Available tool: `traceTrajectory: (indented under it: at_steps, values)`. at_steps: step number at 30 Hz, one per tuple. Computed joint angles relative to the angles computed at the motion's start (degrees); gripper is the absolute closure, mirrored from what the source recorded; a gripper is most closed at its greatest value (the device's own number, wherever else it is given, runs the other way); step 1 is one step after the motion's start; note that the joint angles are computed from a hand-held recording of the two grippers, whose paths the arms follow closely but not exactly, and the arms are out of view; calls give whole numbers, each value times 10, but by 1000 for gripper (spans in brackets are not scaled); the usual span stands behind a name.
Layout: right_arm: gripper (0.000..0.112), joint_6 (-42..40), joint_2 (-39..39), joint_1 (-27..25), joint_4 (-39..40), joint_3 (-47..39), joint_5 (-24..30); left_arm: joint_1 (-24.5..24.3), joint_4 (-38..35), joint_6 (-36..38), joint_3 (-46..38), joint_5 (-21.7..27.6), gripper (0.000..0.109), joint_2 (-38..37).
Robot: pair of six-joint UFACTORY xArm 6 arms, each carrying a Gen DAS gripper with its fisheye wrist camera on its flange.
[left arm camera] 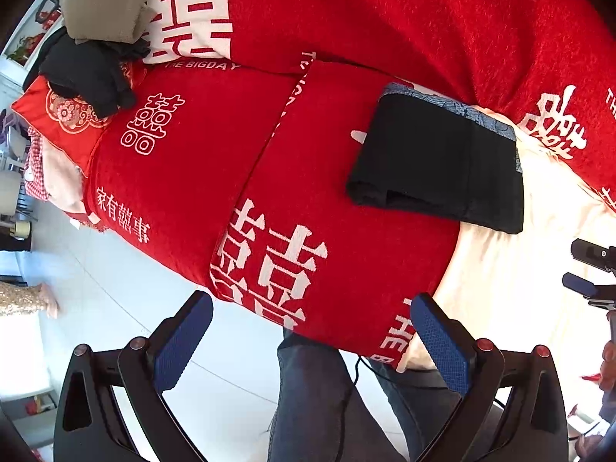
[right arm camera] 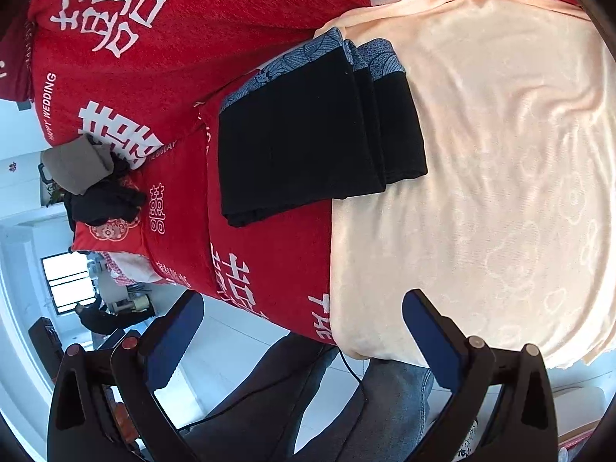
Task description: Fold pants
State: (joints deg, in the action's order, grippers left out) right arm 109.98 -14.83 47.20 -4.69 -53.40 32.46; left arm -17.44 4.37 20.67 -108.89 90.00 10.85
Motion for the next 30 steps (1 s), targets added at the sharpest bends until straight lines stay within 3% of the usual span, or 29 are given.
traceTrajectory:
  at_steps: [7, 14, 20, 30]
  values:
    - [9, 16, 2, -2, -8, 27, -55, 5, -3, -2, -29, 9, 6, 29]
    - [9, 83, -11, 3, -78, 34, -32, -5, -22, 27, -108, 27, 6, 130]
    - [9, 102, -21, 16, -39, 60, -17, -30, -8, 39, -115, 1, 6, 186]
    - [9, 146, -15, 18, -34, 114, -56, -52, -27, 69, -145, -11, 6, 245]
